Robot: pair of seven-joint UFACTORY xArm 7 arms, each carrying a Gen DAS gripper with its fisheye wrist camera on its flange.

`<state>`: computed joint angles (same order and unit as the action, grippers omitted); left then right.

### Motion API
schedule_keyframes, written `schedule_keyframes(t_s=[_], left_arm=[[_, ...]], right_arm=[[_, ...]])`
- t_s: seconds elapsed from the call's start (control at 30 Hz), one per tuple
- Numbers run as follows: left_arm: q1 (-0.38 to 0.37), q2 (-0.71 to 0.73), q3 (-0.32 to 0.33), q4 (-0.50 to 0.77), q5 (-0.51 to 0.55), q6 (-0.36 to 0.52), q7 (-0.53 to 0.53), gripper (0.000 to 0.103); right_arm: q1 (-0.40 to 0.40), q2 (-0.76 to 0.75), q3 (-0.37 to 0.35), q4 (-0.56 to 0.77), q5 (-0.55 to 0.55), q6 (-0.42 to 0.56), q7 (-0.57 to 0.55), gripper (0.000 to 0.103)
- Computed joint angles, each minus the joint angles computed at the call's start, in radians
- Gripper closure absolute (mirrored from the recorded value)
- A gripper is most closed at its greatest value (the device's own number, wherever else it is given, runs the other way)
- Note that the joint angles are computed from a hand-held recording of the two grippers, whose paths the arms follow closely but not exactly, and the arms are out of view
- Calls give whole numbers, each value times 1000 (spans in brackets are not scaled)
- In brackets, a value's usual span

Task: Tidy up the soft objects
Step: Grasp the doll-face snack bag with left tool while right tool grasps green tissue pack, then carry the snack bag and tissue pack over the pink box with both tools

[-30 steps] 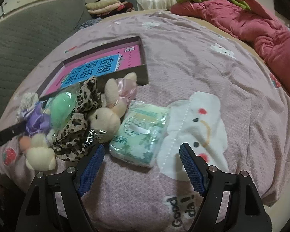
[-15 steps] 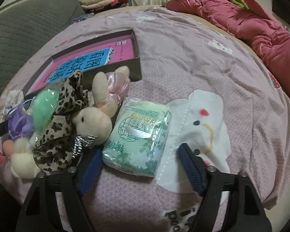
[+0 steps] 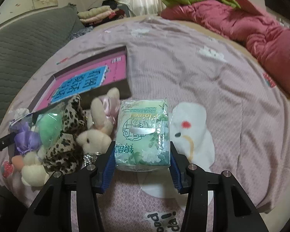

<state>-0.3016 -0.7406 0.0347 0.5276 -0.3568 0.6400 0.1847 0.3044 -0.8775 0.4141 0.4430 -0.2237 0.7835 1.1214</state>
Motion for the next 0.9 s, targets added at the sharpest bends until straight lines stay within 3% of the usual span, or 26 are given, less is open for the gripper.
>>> schedule_keyframes(t_s=[0.37, 0.9], left_arm=[[-21, -12, 18, 5, -39, -33, 5, 88], [-31, -32, 11, 17, -41, -61, -40, 88]], right_arm=[[-22, -5, 43, 36, -61, 27, 9, 52], [-54, 33, 56, 75, -107, -66, -3, 52]])
